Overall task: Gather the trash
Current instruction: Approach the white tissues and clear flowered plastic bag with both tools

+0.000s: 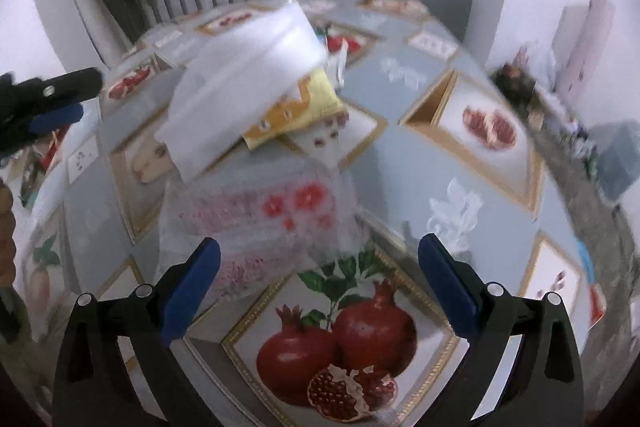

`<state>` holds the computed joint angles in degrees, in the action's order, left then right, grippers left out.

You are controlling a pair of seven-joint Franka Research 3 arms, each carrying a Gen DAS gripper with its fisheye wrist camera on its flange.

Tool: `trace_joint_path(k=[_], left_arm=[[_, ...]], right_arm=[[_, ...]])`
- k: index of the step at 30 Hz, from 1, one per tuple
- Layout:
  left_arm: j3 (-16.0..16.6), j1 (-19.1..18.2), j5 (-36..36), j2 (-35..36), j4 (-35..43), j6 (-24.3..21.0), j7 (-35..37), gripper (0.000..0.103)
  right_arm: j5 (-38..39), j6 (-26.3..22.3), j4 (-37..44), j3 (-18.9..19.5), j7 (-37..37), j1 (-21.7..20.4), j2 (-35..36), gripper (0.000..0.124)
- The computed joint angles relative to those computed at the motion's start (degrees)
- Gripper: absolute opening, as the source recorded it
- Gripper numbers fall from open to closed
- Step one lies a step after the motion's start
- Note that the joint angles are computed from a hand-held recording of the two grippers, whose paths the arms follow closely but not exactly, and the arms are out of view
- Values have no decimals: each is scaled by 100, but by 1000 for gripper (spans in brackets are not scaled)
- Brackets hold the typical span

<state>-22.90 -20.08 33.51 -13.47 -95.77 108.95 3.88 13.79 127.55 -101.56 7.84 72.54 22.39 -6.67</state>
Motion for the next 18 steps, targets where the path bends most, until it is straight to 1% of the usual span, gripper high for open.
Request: trace_joint_path(k=[1, 2, 8, 13, 18], left_arm=[[16, -3, -31, -27, -57, 37, -17, 83], [24, -3, -50, -39, -91, 52, -12, 83], [34, 21, -64, -4, -86, 49, 0, 83], [42, 24, -30, 71, -7, 35, 33, 83], [51, 19, -18, 89, 27, 16, 21, 83]], right_arm=[[6, -50, 24, 0, 27, 1, 41, 96], [-53, 116, -86, 11, 24, 1, -10, 96], [-499, 399, -234, 100, 85, 43, -12, 96], [-405, 519, -333, 59, 23, 54, -66, 97], [-275, 757, -526, 38, -128, 64, -167, 97]])
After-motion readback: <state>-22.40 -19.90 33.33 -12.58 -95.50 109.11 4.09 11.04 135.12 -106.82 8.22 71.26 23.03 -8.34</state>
